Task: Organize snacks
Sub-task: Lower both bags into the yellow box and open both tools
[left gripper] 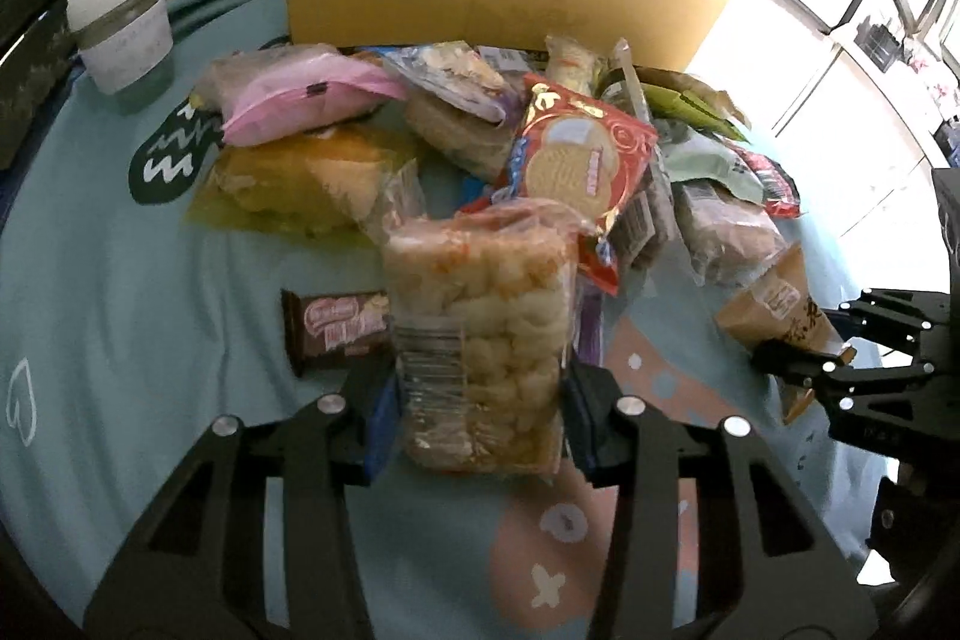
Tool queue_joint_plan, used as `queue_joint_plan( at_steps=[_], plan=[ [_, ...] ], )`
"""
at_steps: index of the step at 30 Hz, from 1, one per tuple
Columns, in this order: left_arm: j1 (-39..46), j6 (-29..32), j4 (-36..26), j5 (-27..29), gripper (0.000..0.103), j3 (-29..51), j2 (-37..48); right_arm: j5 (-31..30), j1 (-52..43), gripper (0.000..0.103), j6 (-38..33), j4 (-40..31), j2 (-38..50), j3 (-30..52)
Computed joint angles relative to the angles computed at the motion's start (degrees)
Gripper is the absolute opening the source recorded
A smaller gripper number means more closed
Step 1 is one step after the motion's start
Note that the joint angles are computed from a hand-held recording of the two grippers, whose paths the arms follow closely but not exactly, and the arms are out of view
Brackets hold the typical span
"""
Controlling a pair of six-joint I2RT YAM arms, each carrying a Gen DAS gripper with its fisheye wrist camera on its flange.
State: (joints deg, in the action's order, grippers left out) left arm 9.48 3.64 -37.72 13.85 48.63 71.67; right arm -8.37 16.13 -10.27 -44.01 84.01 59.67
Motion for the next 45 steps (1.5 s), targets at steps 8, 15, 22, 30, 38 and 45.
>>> queue_joint_plan(
  at_steps=[8,15,22,30,38,45],
  plan=[
    [1.37,-0.17,-3.16,0.6,0.046,-0.23,-4.71,-2.44,-2.52,0.036,-0.65,-1.54,-1.57,1.69],
    [1.54,-1.07,-6.14,1.04,0.046,3.51,-7.88,-4.15,-2.94,0.036,-0.22,-2.81,-5.05,3.15],
    [0.93,-2.91,-9.44,1.25,0.046,11.46,-7.66,-5.62,-2.34,0.036,2.09,-5.68,-5.42,12.17],
    [-2.95,-6.65,-12.29,-2.99,0.046,28.57,0.74,-6.05,-2.42,0.036,2.5,-8.47,-0.65,28.91],
    [-5.73,-8.54,-14.28,-7.39,0.046,50.24,15.51,-4.77,-4.68,0.036,4.04,-15.33,15.67,57.71],
    [-6.9,-8.02,-16.91,-9.7,0.046,66.09,26.21,-3.13,-5.15,0.036,4.16,-25.03,30.38,83.1]
  ],
)
